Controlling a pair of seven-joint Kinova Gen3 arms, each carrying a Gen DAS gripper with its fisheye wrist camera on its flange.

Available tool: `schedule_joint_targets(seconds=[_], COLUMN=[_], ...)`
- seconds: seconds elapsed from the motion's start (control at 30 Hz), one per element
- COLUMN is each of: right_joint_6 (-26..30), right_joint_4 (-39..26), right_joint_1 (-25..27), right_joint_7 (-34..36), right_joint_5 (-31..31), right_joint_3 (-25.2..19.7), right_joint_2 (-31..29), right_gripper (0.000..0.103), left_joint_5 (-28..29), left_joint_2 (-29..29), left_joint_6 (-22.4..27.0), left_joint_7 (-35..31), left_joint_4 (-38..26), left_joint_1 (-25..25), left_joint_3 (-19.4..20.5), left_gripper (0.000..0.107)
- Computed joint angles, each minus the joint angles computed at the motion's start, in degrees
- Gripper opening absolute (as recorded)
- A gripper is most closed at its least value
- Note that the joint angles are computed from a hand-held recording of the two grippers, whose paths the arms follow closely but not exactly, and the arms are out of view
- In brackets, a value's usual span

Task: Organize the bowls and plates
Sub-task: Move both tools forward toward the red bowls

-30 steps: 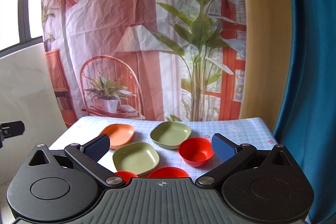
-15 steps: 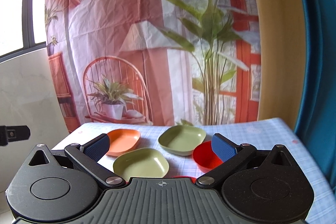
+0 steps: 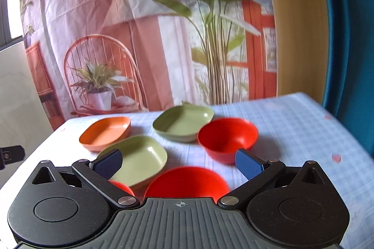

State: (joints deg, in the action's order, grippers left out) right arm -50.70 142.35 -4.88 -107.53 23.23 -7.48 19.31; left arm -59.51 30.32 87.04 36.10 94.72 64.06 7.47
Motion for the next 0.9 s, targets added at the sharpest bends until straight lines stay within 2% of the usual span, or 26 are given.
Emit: schedule_joint_targets(seconds=[0.1, 0.2, 0.37, 0.47, 0.53, 0.6, 0.7, 0.83, 0.9], right_joint_6=[-1.20, -1.01, 2.61, 3.70, 4.07, 4.33, 4.60, 4.63, 5.15], right_joint_4=[0.99, 1.41, 0.97, 1.17, 1.26, 1.34, 1.34, 0.99, 0.46], right_joint_1=[0.00, 1.42, 1.99, 1.63, 1.74, 2.31, 3.10, 3.88, 4.34], right_joint_7=[1.50, 1.00, -0.51, -0.25, -0.24, -0.75, -1.78, -2.96, -4.19], right_joint_5=[-0.05, 2.87, 6.03, 6.96, 8.19, 10.19, 13.03, 16.47, 18.61], right_joint_3=[0.24, -0.15, -1.20, -1.62, -1.90, -2.17, -2.44, -2.59, -2.75], right_joint_2=[1.87, 2.81, 2.55, 2.03, 1.74, 1.46, 1.14, 1.06, 1.14], right_gripper=[0.102, 0.099, 0.083, 0.075, 0.065, 0.059, 0.048, 0.039, 0.036], left_joint_5=[2.12, 3.98, 4.45, 5.96, 6.11, 4.96, 3.29, 1.47, 1.28], left_joint_2=[0.39, 0.77, 0.55, 0.65, -0.04, -1.79, -3.68, -4.18, -3.74], left_joint_6=[-2.98, -4.68, -6.12, -6.86, -9.09, -12.83, -17.51, -20.08, -19.87], left_joint_7=[-2.09, -4.01, -4.18, -8.70, -8.41, -5.37, -1.29, 2.31, 2.48], left_joint_4=[0.64, 0.84, 2.30, 1.57, 2.72, 5.63, 9.00, 10.71, 10.33], left_joint_1=[-1.86, -2.60, -2.14, -3.39, -3.52, -3.34, -3.85, -4.04, -4.04], left_joint_3=[0.66, 0.48, 0.02, 0.45, 0.21, -0.06, 0.07, 0.28, 0.55], left_gripper=[0.092, 0.092, 0.093, 0.092, 0.085, 0.070, 0.056, 0.051, 0.048])
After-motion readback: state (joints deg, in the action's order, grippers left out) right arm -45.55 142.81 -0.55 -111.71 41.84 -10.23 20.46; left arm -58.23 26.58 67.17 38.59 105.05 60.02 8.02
